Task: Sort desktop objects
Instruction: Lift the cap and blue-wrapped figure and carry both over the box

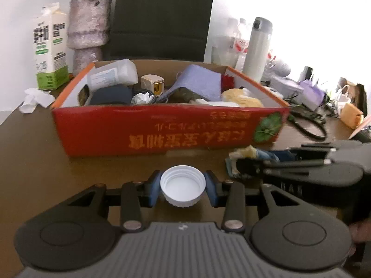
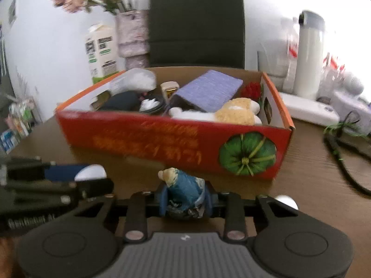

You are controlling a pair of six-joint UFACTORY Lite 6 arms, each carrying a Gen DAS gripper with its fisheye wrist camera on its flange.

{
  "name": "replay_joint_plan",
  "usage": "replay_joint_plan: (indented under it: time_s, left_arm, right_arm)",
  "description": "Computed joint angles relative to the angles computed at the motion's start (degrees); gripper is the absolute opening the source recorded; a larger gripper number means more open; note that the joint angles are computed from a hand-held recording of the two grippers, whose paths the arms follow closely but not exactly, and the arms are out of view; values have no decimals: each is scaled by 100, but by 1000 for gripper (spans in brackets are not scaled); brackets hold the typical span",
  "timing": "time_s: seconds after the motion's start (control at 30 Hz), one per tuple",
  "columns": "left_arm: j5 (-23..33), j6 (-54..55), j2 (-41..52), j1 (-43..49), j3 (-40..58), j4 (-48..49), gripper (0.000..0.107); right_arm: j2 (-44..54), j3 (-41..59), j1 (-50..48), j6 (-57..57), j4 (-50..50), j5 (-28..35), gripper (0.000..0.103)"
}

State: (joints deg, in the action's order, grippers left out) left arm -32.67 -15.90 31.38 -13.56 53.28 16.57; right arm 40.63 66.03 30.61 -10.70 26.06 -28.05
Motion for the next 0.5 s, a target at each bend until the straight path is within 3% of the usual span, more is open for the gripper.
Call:
replay_joint_plan:
  time_s: [0.23, 0.37, 0.5]
  left_arm:
    - [-723, 311, -2019, -33, -2548, -357, 41]
    - [-731, 588, -3425, -322, -3842, -722, 41]
    - [-313, 1204, -5027, -1145, -4908, -1834, 41]
  right_arm:
    - [-1928, -2932, 1708, -71, 1635, -1663, 22]
    - [-2896, -3963, 2794, -175, 2904, -2072, 12]
    - [-3471, -4414, 3935, -651, 4333, -2402, 12]
